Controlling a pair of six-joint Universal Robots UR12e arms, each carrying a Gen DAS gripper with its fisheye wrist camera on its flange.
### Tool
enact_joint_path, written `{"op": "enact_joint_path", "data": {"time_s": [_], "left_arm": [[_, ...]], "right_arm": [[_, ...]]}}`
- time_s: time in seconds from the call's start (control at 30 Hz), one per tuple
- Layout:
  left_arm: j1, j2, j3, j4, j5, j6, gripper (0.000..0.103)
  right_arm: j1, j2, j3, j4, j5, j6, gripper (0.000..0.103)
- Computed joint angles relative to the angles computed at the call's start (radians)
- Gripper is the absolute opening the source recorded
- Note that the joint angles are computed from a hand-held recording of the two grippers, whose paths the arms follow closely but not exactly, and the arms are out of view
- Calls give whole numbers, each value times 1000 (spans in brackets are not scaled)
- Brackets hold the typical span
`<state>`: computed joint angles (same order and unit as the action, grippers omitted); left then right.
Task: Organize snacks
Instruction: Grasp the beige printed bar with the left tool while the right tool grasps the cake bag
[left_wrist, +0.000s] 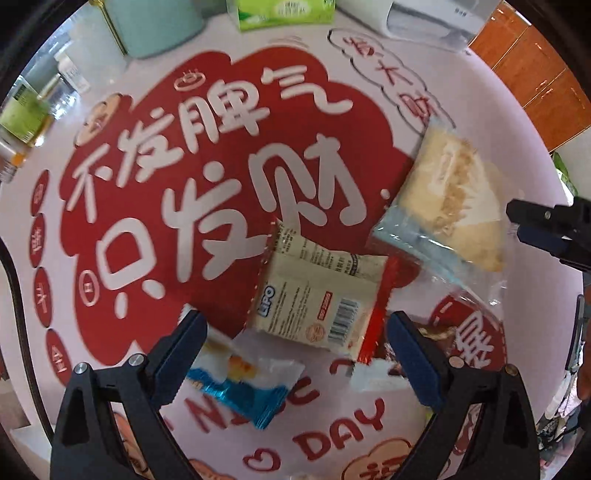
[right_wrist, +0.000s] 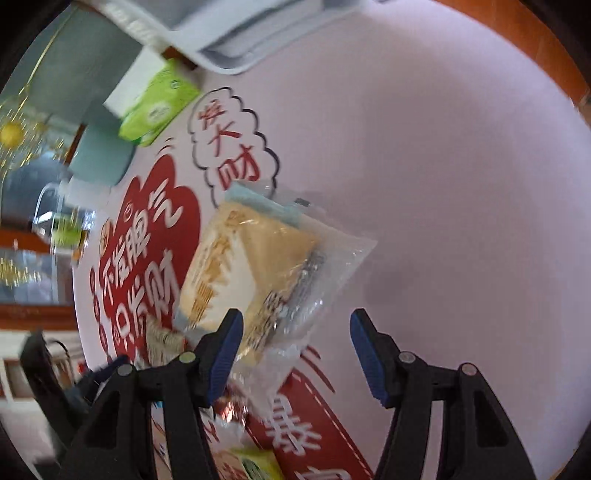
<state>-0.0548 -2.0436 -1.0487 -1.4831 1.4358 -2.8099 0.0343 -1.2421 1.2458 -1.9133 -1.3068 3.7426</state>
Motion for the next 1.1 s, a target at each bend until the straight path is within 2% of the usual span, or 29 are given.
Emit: {"op": "enact_joint_path", "data": {"time_s": [0.13, 0.23, 0.37, 0.43, 0.47, 0.5, 0.53, 0.57, 0.6, 0.63, 0.67, 0.93, 1.1], "left_arm": [[-5, -11, -2, 10, -11, 10, 98], [-7, -17, -1, 12, -25, 7, 98], [-17, -10, -23, 55, -5, 18, 98], [-32, -9, -28, 80, 23, 30, 94], [-39, -3, -40, 106, 38, 44, 86], [-41, 8, -59, 138, 27, 67, 73], [-41, 17, -73, 159, 10, 84, 68], [-42, 22, -81, 169, 1, 87, 58], [-44, 28, -92, 187, -7, 90, 52], [-47, 35, -107, 208, -8, 95, 52], [-48, 42, -121, 229, -10, 93, 51], [-22, 92, -169, 252, -66, 60, 50], [-7, 141, -199, 298, -107, 37, 50]], "right_arm": [[18, 21, -18, -8, -33, -26, 61], [26, 35, -30, -14, -43, -29, 70], [44, 56, -66, 16, -102, -84, 78], [51, 59, -65, 2, -123, -106, 77], [54, 58, -61, -11, -128, -122, 74], [53, 55, -53, -29, -121, -137, 70], [54, 50, -41, -58, -121, -148, 62], [55, 43, -27, -98, -120, -166, 45], [57, 42, -24, -119, -126, -177, 38], [55, 38, -15, -144, -113, -190, 27], [51, 35, -8, -158, -91, -189, 22], [42, -4, 54, -288, -54, -190, 6], [56, -40, 78, -327, -100, -228, 5]]}}
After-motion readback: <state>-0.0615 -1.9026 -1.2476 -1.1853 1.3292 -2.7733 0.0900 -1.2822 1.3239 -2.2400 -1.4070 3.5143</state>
